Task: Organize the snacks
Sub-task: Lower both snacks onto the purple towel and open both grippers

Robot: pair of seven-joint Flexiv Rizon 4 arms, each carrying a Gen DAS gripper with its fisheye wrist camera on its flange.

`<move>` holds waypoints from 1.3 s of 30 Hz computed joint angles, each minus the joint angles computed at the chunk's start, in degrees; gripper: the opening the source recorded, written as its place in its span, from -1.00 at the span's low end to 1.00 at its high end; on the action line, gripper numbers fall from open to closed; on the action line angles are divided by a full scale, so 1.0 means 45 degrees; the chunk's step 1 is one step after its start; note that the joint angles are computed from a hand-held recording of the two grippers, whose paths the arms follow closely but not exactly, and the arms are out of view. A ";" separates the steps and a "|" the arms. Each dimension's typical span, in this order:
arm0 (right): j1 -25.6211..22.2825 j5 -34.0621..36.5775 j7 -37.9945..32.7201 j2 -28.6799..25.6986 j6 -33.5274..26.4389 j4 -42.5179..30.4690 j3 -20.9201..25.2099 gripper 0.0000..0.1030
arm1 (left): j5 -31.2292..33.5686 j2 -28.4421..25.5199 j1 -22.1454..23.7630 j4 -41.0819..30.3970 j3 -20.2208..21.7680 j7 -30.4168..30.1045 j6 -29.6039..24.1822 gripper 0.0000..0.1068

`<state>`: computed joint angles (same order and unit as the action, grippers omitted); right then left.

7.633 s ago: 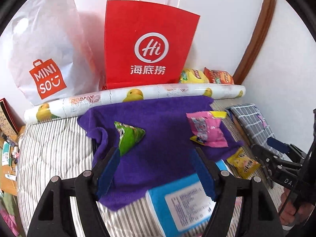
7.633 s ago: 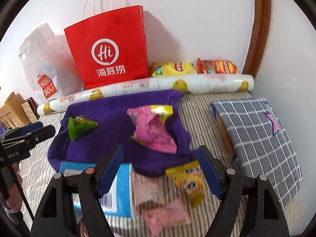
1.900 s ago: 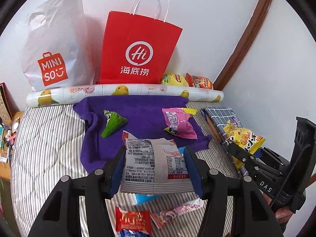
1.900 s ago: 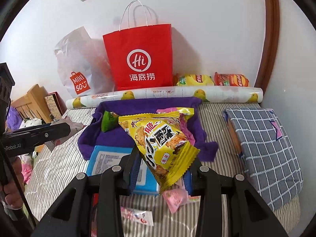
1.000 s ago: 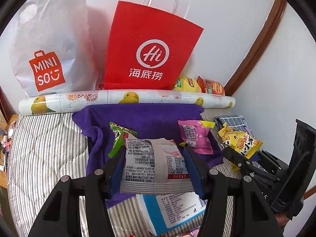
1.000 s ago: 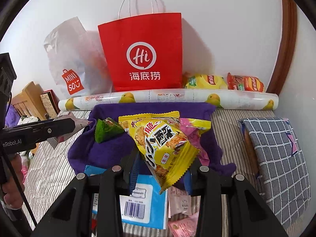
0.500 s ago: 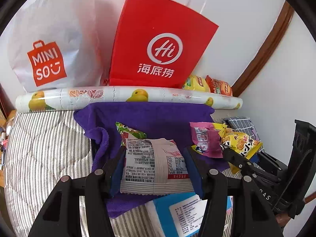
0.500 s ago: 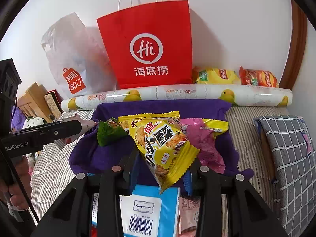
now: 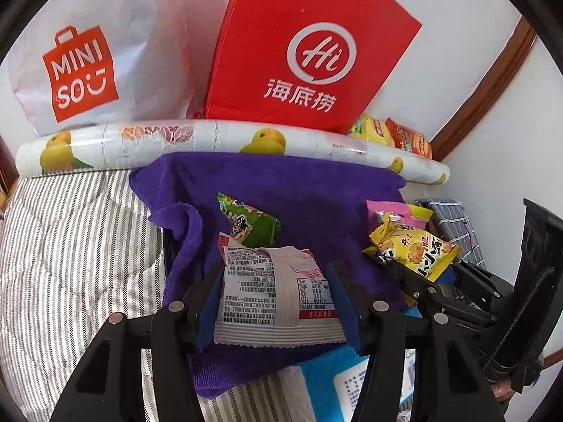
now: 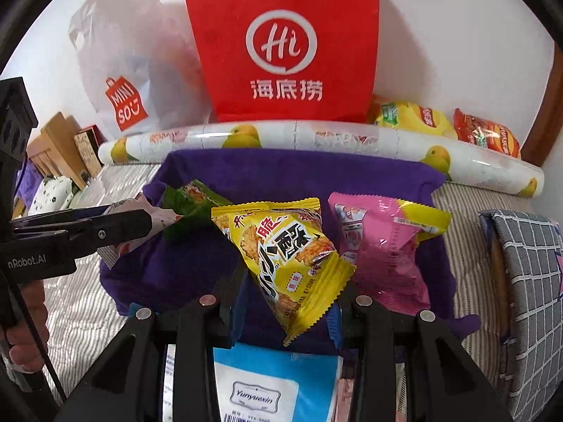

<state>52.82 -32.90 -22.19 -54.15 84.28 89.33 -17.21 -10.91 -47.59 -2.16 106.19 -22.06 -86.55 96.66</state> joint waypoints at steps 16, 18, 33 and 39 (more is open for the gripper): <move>-0.1717 0.0305 -0.1941 -0.0804 -0.2230 -0.1919 0.2530 -0.27 | -0.0306 -0.0610 -0.0209 -0.0670 0.0288 -0.0035 -0.0435 0.04; -0.1748 0.0331 -0.1998 -0.0861 -0.2318 -0.2007 0.2578 -0.27 | -0.0337 -0.0678 -0.0136 -0.0700 0.0193 0.0015 -0.0484 0.04; -0.1257 0.0296 -0.1497 -0.0641 -0.1379 -0.1519 0.1850 0.05 | -0.0538 -0.0610 0.0272 -0.0558 -0.0277 0.0368 -0.0783 0.03; -0.0505 0.0030 -0.0650 -0.0181 -0.0632 -0.0731 0.0788 0.17 | -0.0705 -0.0180 -0.0006 -0.0263 0.0071 0.0240 -0.0915 0.18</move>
<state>50.54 -32.77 -25.12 -54.97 81.44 86.04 -13.67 -14.08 -48.40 -2.18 105.01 -21.74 -85.48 92.54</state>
